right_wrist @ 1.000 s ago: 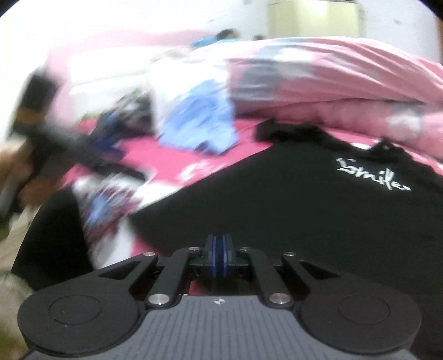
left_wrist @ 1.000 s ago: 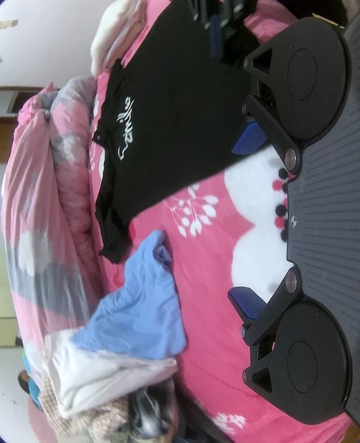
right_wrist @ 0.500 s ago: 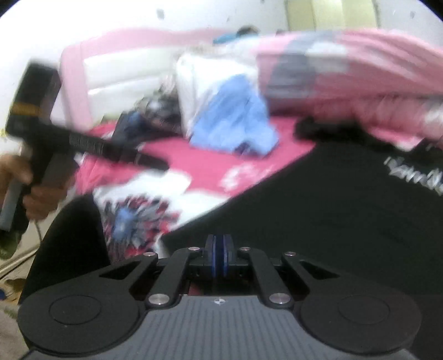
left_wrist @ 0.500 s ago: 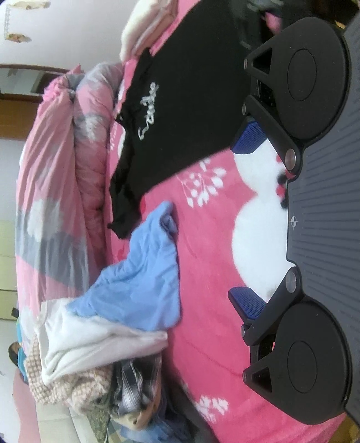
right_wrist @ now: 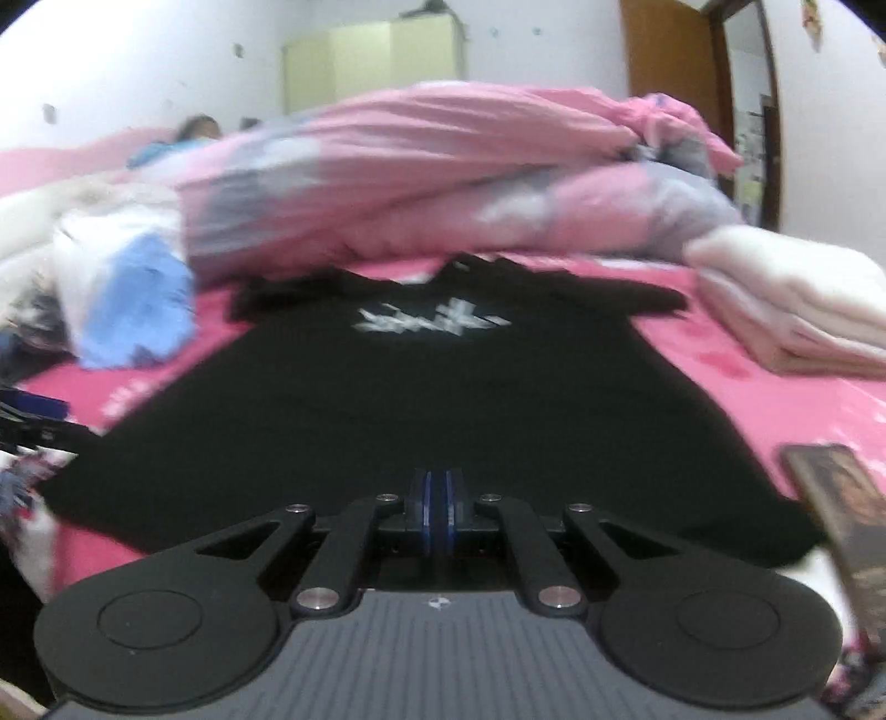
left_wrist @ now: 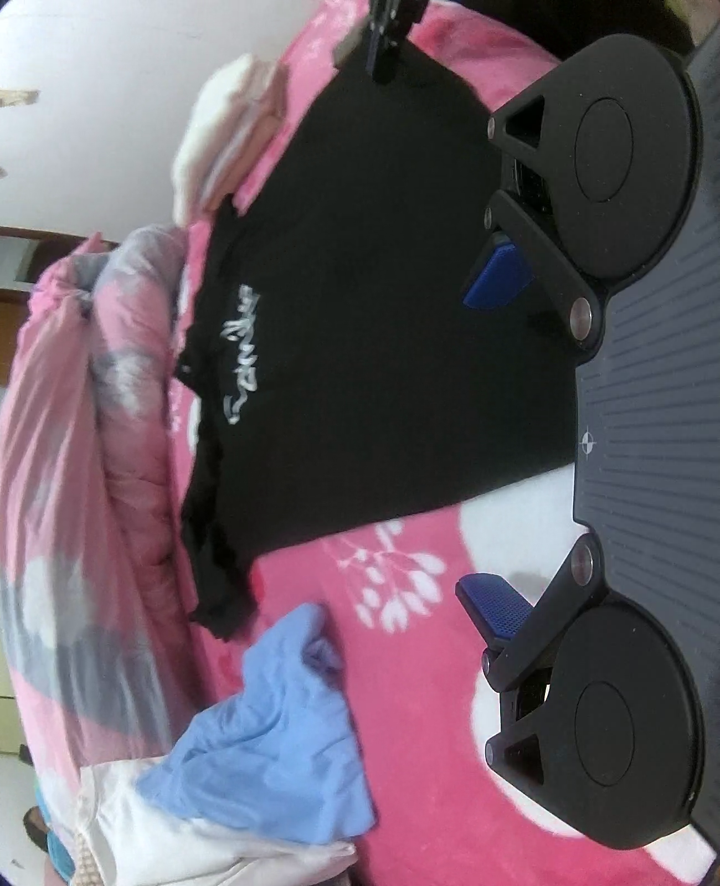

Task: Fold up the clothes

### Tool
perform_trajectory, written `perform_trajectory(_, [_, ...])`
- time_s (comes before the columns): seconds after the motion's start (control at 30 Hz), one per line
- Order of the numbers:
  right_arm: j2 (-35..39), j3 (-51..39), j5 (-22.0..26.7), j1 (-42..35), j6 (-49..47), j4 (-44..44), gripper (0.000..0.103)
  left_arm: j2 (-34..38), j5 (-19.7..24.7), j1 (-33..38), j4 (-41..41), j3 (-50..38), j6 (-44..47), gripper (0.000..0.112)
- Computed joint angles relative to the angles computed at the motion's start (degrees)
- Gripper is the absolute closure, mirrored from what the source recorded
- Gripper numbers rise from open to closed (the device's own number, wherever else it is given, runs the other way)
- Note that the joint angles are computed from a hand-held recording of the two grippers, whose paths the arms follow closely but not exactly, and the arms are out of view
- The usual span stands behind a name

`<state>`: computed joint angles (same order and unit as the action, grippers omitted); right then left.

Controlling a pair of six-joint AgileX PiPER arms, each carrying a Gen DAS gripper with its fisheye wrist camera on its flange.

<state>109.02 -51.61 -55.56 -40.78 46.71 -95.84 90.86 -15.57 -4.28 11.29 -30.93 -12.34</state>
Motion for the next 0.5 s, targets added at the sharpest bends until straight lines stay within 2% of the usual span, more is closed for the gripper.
perform_trajectory(0.1, [0.14,2.17,10.12,1.97,-7.73,9.67,0.098,0.98,2.22,-0.31,-7.0,-0.83,6.57,0.009])
perform_trajectory(0.23, [-0.93,2.99,15.13,-1.82,-9.93,18.81,0.098,1.59,3.96,1.33,-3.16,-1.48,2.57,0.009])
perform_trajectory(0.33, [-1.54,2.93,12.02,-3.81,-9.7,18.39,0.098,1.83,4.21,1.04,-6.31,-1.71,5.59,0.009])
perform_trajectory(0.4, [-1.58,3.06,9.59,-2.43,-9.72,17.56,0.098,1.8,4.32,0.42,-10.5,-1.78,9.34,0.009])
perform_trajectory(0.43, [-1.17,2.69,9.48,-1.56,-10.41,17.5,0.098,1.98,4.27,0.23,-11.77,-1.9,10.47,0.009])
perform_trajectory(0.5, [0.52,1.51,14.22,1.9,-13.04,20.98,0.099,2.19,4.21,0.17,-12.39,-2.0,11.24,0.009])
